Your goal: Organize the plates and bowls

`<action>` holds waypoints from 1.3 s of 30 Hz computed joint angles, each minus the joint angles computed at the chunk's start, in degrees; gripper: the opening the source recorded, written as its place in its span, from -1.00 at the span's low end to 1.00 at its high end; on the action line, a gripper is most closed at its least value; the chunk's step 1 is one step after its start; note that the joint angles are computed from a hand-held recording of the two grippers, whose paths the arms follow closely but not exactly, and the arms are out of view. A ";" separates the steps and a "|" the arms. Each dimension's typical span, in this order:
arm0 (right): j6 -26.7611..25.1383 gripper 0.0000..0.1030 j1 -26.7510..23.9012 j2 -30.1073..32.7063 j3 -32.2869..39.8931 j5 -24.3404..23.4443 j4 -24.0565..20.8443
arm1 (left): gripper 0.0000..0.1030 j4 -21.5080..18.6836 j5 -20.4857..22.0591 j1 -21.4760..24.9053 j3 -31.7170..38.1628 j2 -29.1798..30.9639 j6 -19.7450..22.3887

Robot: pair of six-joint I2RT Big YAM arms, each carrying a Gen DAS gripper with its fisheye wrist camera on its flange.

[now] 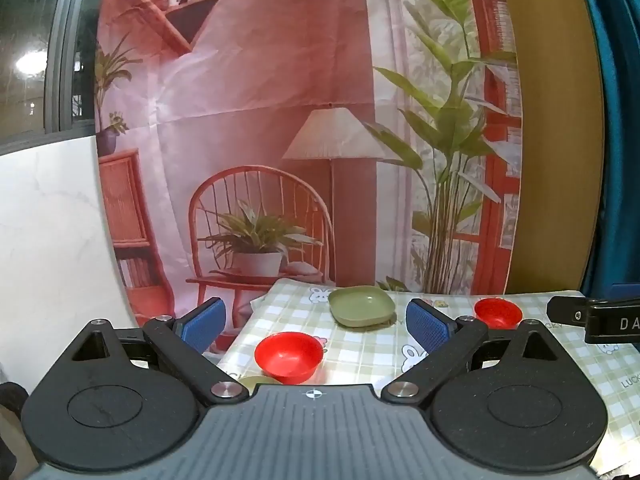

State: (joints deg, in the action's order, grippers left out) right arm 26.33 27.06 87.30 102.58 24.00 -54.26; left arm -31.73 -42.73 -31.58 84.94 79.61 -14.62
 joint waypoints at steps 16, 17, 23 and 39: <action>-0.07 0.99 -0.05 -0.15 -0.24 0.07 0.38 | 0.90 -0.12 -0.72 -0.22 0.52 0.64 -0.05; -0.07 0.99 -0.05 -0.15 -0.26 0.10 0.41 | 0.90 -0.15 -0.62 -0.18 0.53 0.62 -0.01; -0.12 0.99 -0.06 -0.21 -0.34 0.10 0.48 | 0.90 0.13 -0.44 -0.07 0.22 0.45 0.16; -0.16 0.99 -0.06 -0.25 -0.34 0.13 0.53 | 0.90 0.17 -0.10 0.07 -0.08 0.12 0.11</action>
